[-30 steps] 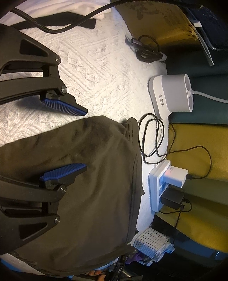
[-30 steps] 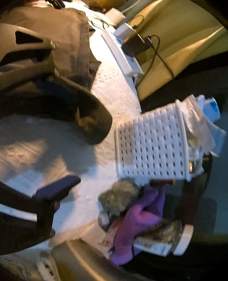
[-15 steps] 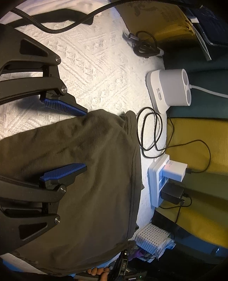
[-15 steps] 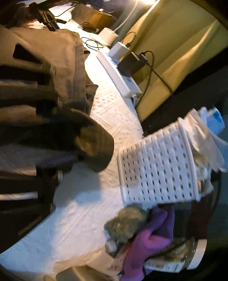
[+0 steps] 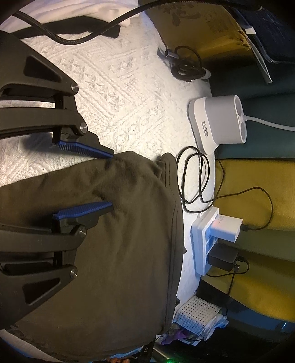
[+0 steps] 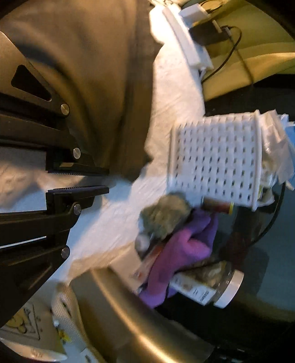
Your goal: Fold small clothes
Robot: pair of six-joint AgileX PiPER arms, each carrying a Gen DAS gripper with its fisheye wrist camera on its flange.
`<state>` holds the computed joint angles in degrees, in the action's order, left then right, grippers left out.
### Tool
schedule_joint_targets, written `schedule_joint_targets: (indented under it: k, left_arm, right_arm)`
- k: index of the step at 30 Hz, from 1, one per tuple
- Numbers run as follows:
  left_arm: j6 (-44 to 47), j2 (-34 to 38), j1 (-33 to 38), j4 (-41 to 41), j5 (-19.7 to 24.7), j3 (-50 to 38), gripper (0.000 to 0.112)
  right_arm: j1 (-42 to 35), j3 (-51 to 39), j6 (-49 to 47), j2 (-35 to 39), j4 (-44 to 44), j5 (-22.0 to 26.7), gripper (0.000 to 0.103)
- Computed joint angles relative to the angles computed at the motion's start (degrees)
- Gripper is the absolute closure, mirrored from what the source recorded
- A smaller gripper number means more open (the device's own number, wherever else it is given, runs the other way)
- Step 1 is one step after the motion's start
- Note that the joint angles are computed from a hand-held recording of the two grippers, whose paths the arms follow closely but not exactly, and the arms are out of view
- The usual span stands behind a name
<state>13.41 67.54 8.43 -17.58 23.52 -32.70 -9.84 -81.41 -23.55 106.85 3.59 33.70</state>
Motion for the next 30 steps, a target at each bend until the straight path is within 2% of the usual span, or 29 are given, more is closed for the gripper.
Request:
schedule_joint_targets:
  k: [3, 7, 9, 10, 11, 12, 14, 18, 24, 25, 29, 30]
  left_arm:
    - [-2.43, -0.34, 0.91, 1.46, 2.22, -1.06, 0.073]
    - [4.86, -4.64, 5.28, -5.44, 5.87, -0.65, 0.073]
    - [5.33, -8.35, 5.42, -5.08, 7.89, -0.09, 0.073]
    - [4.75, -9.70, 4.92, -4.37, 8.59, 0.10, 0.073]
    - [4.28, -11.10, 4.38, -3.85, 9.46, 0.29, 0.072]
    - [3.59, -13.26, 3.49, -3.22, 10.81, 0.73, 0.072]
    - [1.37, -16.03, 1.61, -1.63, 12.30, 1.29, 0.064]
    - [-4.95, -22.67, -2.74, 2.36, 15.85, 3.12, 0.064]
    - [-9.12, -30.30, -4.33, 5.15, 21.25, 5.82, 0.064]
    - [-8.02, -31.65, -3.14, 4.26, 22.64, 6.22, 0.064]
    - [-0.63, -36.56, 3.62, -1.52, 28.61, 8.00, 0.063]
    - [3.46, -37.91, 7.44, -4.48, 31.25, 8.59, 0.062]
  right_arm:
    - [-1.04, 0.91, -1.29, -1.38, 0.75, 0.96, 0.094]
    - [-4.43, 5.98, -10.11, -6.68, 8.66, 1.58, 0.093]
    - [-5.85, 8.37, -12.55, -9.01, 10.32, 2.21, 0.085]
    - [-6.66, 10.05, -13.71, -10.57, 10.77, 2.46, 0.058]
    - [-7.14, 11.70, -14.71, -11.89, 11.66, 2.34, 0.012]
    - [-7.24, 12.85, -15.55, -13.09, 12.75, 2.33, 0.000]
    - [-8.85, 16.19, -19.53, -16.05, 15.84, 3.35, 0.000]
    - [-12.98, 23.00, -26.74, -21.55, 22.17, 4.52, 0.000]
    - [-24.11, 30.17, -42.47, -28.38, 34.15, 12.03, 0.000]
    - [-26.12, 31.07, -44.70, -29.21, 35.31, 13.62, 0.002]
    - [-32.05, 33.16, -49.85, -30.46, 38.05, 19.30, 0.021]
    - [-33.31, 33.67, -50.87, -30.53, 38.55, 20.48, 0.023]
